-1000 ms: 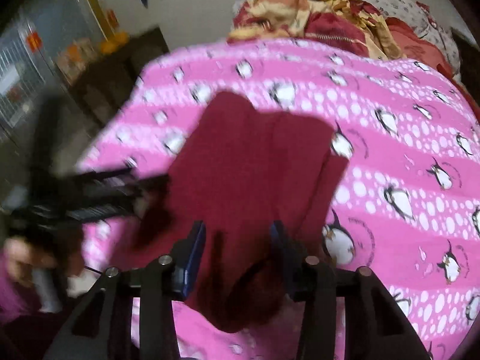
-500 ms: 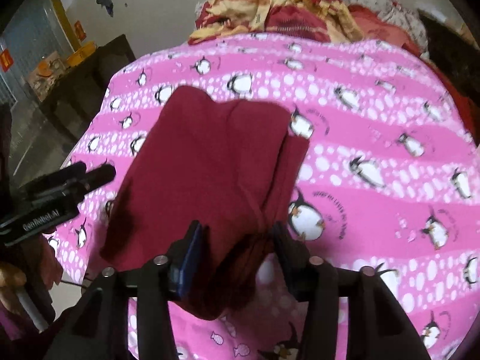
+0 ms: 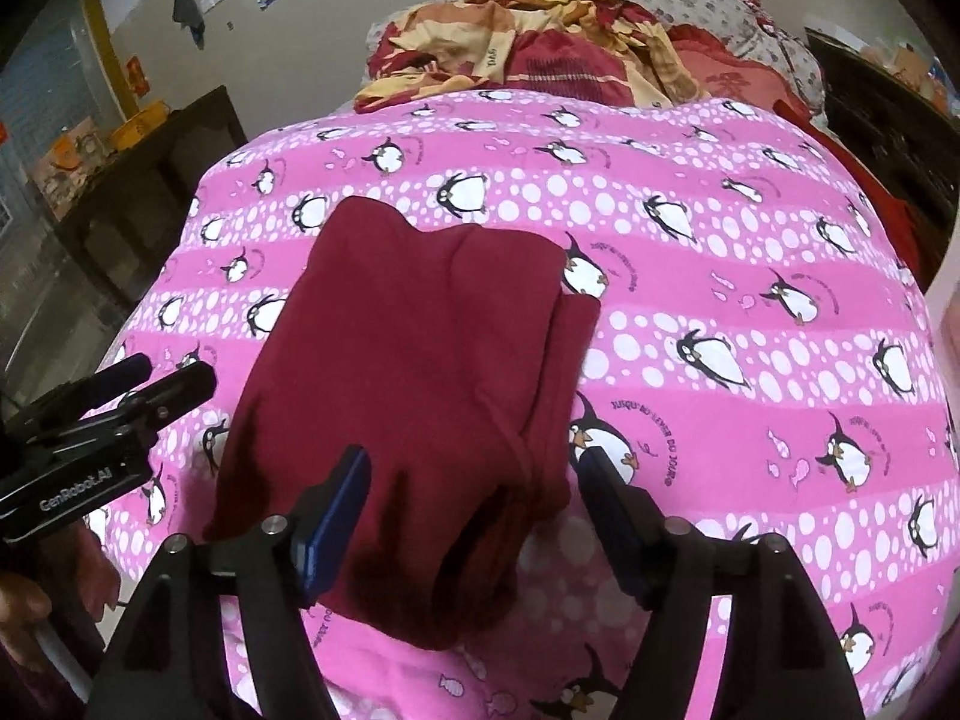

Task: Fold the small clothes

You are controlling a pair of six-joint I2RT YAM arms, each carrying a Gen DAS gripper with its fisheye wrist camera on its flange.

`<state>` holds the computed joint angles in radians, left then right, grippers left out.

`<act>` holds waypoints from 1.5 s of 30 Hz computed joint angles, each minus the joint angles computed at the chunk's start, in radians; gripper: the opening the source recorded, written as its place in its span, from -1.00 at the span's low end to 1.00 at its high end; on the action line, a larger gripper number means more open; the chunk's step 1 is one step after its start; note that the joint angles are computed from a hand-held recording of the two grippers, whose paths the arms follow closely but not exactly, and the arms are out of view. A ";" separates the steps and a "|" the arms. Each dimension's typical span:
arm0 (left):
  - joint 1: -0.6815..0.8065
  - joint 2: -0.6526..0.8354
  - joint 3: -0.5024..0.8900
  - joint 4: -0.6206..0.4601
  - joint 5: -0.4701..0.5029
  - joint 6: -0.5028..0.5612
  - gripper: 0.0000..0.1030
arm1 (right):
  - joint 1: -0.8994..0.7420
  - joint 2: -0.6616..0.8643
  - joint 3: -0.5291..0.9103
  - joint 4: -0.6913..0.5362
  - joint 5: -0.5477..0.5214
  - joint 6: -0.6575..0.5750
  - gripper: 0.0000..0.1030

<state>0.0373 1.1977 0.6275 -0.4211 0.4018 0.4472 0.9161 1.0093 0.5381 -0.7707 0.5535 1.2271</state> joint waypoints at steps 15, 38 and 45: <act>-0.022 -0.018 -0.002 0.019 -0.021 -0.022 0.59 | -0.055 0.023 0.000 0.006 -0.012 -0.005 0.61; -0.040 0.004 -0.010 0.050 -0.040 -0.042 0.59 | -0.106 0.048 -0.015 0.067 -0.054 -0.053 0.64; -0.040 0.001 -0.012 0.050 -0.041 -0.040 0.59 | -0.107 0.052 -0.019 0.071 -0.062 -0.049 0.65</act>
